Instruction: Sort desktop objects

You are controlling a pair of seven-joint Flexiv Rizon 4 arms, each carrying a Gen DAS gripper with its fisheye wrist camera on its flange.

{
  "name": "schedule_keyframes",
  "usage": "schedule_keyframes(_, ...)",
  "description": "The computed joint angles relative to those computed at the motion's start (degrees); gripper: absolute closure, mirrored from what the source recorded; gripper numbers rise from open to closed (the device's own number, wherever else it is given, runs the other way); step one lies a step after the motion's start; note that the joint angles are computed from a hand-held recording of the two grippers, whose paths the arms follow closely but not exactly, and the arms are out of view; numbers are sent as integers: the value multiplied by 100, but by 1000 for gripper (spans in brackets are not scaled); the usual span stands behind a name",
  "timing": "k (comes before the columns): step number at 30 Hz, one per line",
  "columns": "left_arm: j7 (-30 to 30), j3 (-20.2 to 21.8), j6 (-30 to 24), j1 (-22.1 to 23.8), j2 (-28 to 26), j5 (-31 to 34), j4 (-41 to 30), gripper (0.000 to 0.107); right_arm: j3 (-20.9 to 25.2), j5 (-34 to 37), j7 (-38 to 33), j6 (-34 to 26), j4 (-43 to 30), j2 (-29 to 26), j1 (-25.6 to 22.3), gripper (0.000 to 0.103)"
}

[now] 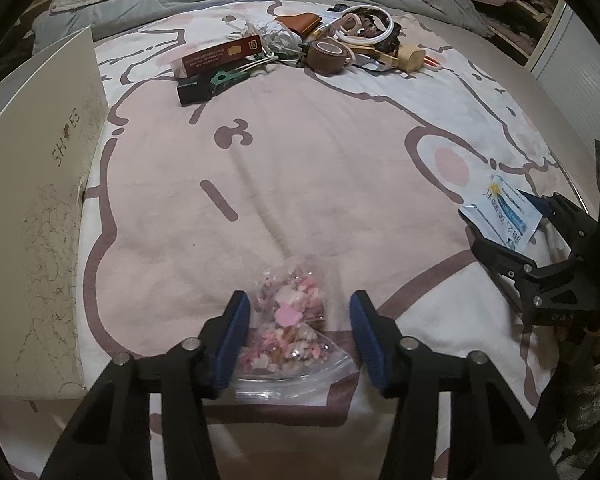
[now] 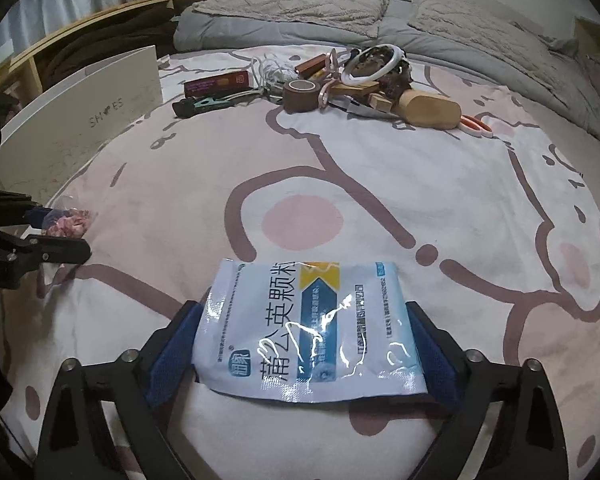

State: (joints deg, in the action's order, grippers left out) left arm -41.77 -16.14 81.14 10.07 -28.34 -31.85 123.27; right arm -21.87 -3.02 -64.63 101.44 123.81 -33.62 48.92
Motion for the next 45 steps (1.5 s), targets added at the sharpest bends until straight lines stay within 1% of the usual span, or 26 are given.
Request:
schedule_keyframes(2, -81, 90, 13, -67, -9, 53, -26, 67, -93, 47, -17, 89, 31, -34, 106, 11)
schedule_keyframes(4, -151, 136, -20, -94, -19, 87, -56, 70, -102, 112, -56, 177, 40, -59, 125, 12)
schedule_keyframes(6, -230, 214, -27, -147, -33, 153, -98, 74, -91, 189, -107, 244, 43, -80, 129, 13)
schedule_keyframes(13, -535, 328, 204, -262, -67, 383, -120, 77, -87, 378, -280, 279, 14, -104, 170, 15)
schedule_keyframes(18, -677, 241, 380, -162, -22, 515, -63, 78, -94, 449, -317, 269, 3, -91, 188, 17)
schedule_keyframes(24, -744, -123, 690, 183, 26, 596, 35, 78, -58, 460, -276, 221, 1, -37, 155, 21)
schedule_keyframes(28, -698, -701, 928, 733, 91, 567, 204, 78, -156, 470, -225, 204, 24, 30, 260, 28)
schedule_keyframes(29, -716, -783, 965, 823, 99, 596, 231, 78, -173, 472, -212, 204, 30, 41, 280, 32)
schedule_keyframes(30, -748, -835, 993, 886, 106, 635, 250, 78, -199, 476, -196, 202, 30, 47, 307, 33)
schedule_keyframes(36, -937, -1031, 1099, 1187, 158, 905, 372, 78, -401, 472, -139, 163, 49, 8, 510, 34)
schedule_keyframes(39, -1021, -1221, 1202, 1408, 190, 1043, 438, 78, -474, 476, -111, 157, 72, 17, 581, 35)
schedule_keyframes(42, -1139, -1467, 1335, 1678, 211, 1220, 489, 78, -541, 488, -73, 151, 84, 15, 652, 35)
schedule_keyframes(45, -1280, -1856, 1479, 2098, 247, 1411, 575, 78, -573, 504, -33, 161, 81, 12, 695, 35)
